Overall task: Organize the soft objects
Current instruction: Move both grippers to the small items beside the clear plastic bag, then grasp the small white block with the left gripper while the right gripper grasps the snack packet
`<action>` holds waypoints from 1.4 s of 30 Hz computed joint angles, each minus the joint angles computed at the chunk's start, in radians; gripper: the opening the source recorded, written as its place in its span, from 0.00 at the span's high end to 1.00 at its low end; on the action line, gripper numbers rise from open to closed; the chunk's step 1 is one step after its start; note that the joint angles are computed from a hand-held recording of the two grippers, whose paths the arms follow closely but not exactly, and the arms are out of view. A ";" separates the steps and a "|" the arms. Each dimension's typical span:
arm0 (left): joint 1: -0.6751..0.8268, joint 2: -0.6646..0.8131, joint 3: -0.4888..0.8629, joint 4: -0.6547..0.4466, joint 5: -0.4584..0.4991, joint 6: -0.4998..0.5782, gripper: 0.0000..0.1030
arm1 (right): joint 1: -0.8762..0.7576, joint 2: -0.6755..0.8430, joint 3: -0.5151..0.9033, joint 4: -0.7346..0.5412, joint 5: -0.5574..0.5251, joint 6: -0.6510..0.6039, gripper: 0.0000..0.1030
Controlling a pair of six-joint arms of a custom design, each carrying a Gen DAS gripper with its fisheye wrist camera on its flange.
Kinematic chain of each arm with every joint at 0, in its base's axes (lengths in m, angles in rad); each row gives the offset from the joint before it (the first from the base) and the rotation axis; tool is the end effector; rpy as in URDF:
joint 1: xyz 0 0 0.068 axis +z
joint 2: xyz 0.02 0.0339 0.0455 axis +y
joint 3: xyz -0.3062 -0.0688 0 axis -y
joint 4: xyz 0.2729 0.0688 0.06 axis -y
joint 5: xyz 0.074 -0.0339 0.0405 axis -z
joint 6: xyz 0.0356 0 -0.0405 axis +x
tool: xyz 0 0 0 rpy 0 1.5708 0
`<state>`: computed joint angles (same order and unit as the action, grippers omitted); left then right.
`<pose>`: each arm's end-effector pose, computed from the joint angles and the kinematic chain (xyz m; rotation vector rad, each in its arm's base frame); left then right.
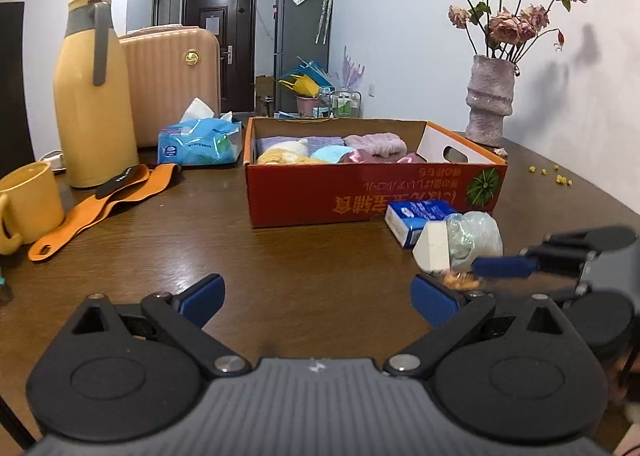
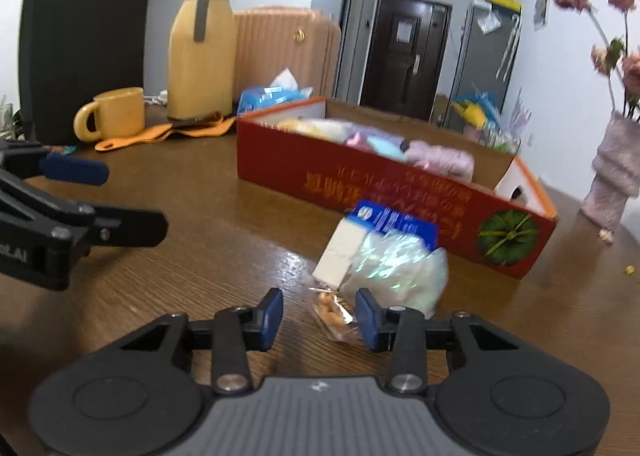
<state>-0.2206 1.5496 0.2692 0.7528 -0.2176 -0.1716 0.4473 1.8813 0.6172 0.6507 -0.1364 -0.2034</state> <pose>0.2389 -0.0457 0.1206 -0.0796 2.0832 -0.0101 0.3067 0.1525 0.1001 -0.7738 2.0510 0.2868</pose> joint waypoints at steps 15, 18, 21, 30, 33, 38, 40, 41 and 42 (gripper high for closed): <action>-0.137 0.347 0.401 -0.150 0.082 -0.027 0.50 | -0.271 -0.066 -0.119 0.019 -0.132 0.102 0.80; -0.140 0.392 0.438 -0.156 0.067 -0.040 0.78 | -0.300 -0.054 -0.109 0.018 -0.157 0.098 0.81; -0.150 0.396 0.434 -0.150 0.038 -0.022 0.82 | -0.305 -0.038 -0.100 0.027 -0.167 0.093 0.83; -0.156 0.214 0.242 -0.119 0.006 -0.053 0.82 | -0.254 -0.076 -0.144 0.034 -0.136 0.103 0.89; -0.163 0.130 0.152 -0.096 -0.013 -0.068 0.82 | -0.214 -0.110 -0.188 0.041 -0.142 0.114 0.90; -0.157 -0.023 0.042 -0.108 -0.034 -0.086 0.82 | -0.110 -0.165 -0.257 0.075 -0.125 0.142 0.90; -0.147 -0.077 0.013 -0.111 -0.030 -0.079 0.82 | -0.089 -0.199 -0.276 0.083 -0.109 0.161 0.90; -0.143 -0.098 0.000 -0.104 -0.027 -0.073 0.82 | -0.088 -0.215 -0.282 0.086 -0.106 0.168 0.90; -0.141 -0.111 -0.008 -0.099 -0.023 -0.069 0.82 | -0.086 -0.235 -0.287 0.085 -0.101 0.175 0.90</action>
